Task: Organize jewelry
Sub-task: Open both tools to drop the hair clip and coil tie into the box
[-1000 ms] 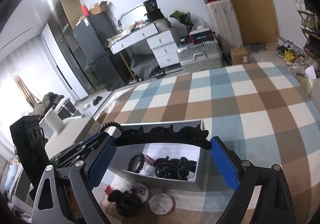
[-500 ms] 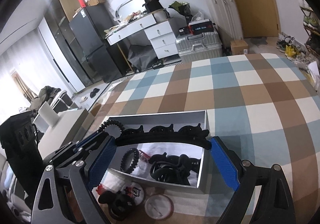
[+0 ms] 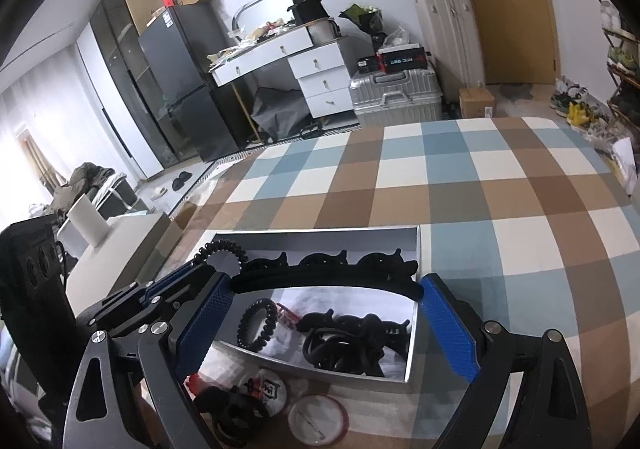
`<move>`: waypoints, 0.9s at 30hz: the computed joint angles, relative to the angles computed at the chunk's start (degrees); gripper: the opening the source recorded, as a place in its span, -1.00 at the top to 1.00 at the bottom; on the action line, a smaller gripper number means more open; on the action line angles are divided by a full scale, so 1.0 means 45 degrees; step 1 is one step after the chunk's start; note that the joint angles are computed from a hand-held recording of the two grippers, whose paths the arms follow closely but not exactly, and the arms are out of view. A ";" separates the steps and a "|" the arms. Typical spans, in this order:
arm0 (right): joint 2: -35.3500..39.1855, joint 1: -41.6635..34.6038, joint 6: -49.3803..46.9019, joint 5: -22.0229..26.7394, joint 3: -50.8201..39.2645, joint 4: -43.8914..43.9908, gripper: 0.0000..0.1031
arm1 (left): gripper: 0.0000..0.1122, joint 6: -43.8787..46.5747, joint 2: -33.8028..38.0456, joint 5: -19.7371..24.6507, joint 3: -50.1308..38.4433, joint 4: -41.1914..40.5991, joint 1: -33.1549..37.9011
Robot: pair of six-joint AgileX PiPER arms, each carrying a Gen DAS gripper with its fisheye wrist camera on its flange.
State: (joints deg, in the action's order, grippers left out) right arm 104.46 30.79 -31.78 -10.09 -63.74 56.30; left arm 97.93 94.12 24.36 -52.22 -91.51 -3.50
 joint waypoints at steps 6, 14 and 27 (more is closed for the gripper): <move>0.0034 0.0005 -0.0739 0.0000 -0.0135 0.0770 -0.85 | 0.92 0.0187 0.0030 0.0026 0.0011 -0.0173 0.0032; -0.0356 0.0178 -0.1450 -0.0354 0.0241 0.1356 -0.91 | 0.92 0.0416 0.0071 0.0106 0.0037 -0.0391 0.0073; -0.0798 0.0167 -0.1315 -0.0775 0.1371 0.1463 -0.96 | 0.45 -0.1369 0.0033 0.1011 -0.0148 0.0890 0.0671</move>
State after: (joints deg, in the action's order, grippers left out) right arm 100.87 31.54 -37.70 -13.57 -57.57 62.88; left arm 91.77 94.27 28.91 -52.89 -87.50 -0.48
